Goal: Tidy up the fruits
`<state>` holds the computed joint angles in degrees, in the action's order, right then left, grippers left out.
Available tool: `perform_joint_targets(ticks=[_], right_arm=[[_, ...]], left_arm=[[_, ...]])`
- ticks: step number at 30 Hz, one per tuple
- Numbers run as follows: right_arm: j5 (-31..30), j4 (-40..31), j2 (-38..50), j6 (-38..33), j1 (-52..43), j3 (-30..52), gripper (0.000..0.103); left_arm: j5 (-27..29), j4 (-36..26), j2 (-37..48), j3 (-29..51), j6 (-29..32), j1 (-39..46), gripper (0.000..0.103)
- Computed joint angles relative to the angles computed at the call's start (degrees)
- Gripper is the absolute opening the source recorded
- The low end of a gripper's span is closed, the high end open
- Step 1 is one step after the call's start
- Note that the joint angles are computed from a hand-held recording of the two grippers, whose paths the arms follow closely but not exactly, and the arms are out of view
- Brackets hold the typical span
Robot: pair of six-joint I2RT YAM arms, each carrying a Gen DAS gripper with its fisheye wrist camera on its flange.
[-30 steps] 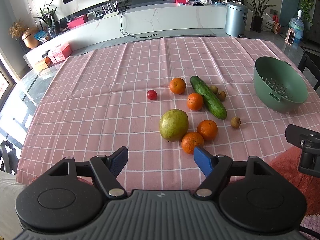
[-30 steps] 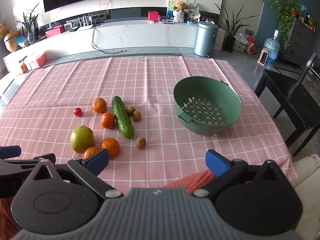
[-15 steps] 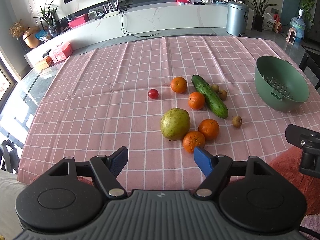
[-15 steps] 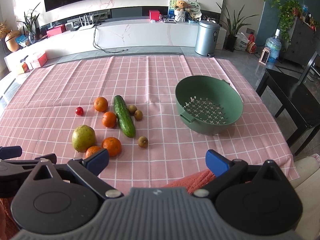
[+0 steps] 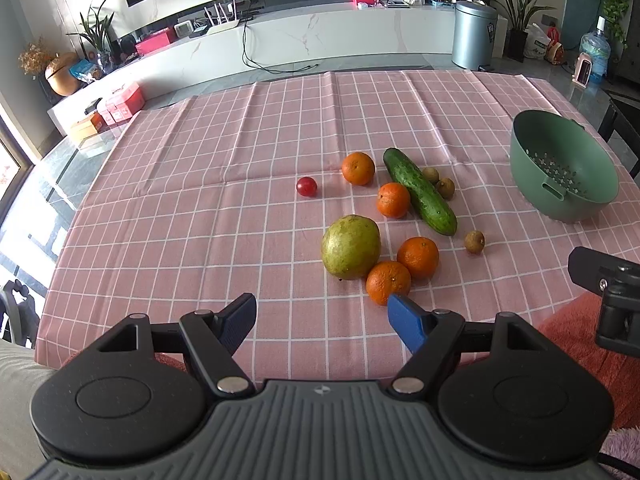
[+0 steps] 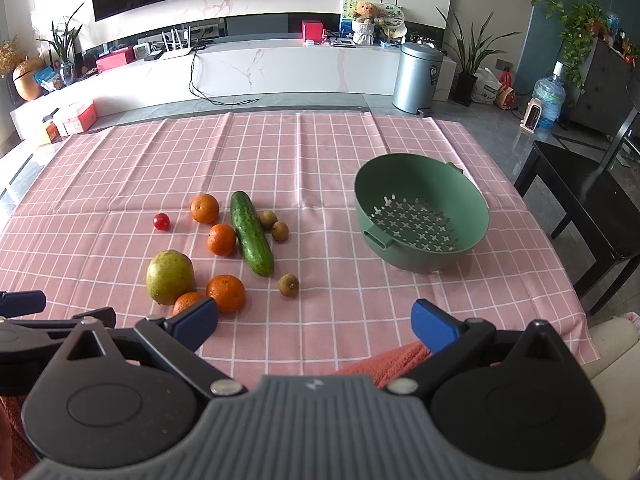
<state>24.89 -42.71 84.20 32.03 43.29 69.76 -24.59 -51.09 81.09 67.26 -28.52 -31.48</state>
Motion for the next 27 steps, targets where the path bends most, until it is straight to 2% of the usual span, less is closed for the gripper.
perform_joint_targets(ticks=[8, 14, 18, 20, 21, 22, 23, 25, 27], right_arm=[[0.24, 2.04, -0.33, -0.9, -0.22, -1.13, 0.099], [-1.77, 15.27, -4.6, -4.15, -1.59, -10.25, 0.099], [-5.95, 23.28, -4.28, -8.65, -3.13, -13.58, 0.097], [-8.72, 25.06, -2.43, -10.26, -4.42, -13.18, 0.081], [-10.04, 25.25, -1.07, -10.62, -5.14, -12.43, 0.068], [-11.32, 25.2, 0.41, -10.84, -5.85, -11.48, 0.061], [-12.71, 25.45, 2.02, -11.19, -6.61, -10.61, 0.057], [-16.15, 26.83, 5.31, -12.65, -8.04, -9.12, 0.041], [-19.53, 27.72, 8.82, -13.63, -9.45, -7.08, 0.039]], left_arm=[[1.6, 0.63, 0.31, -0.13, 0.22, 0.81, 0.088], [2.67, 2.66, 0.89, -0.44, 3.2, 1.92, 0.086], [4.59, 4.66, 2.11, -0.53, 5.42, 3.88, 0.074], [6.82, 6.29, 2.44, -0.92, 6.68, 5.58, 0.066], [7.79, 7.5, 2.45, -1.39, 7.45, 6.49, 0.059], [8.18, 8.99, 2.59, -1.91, 8.31, 7.2, 0.055], [8.01, 9.78, 3.24, -1.86, 8.98, 7.74, 0.054], [6.78, 11.08, 5.18, -1.2, 9.37, 8.71, 0.054], [8.96, 11.7, 7.57, 0.32, 11.14, 10.72, 0.055]])
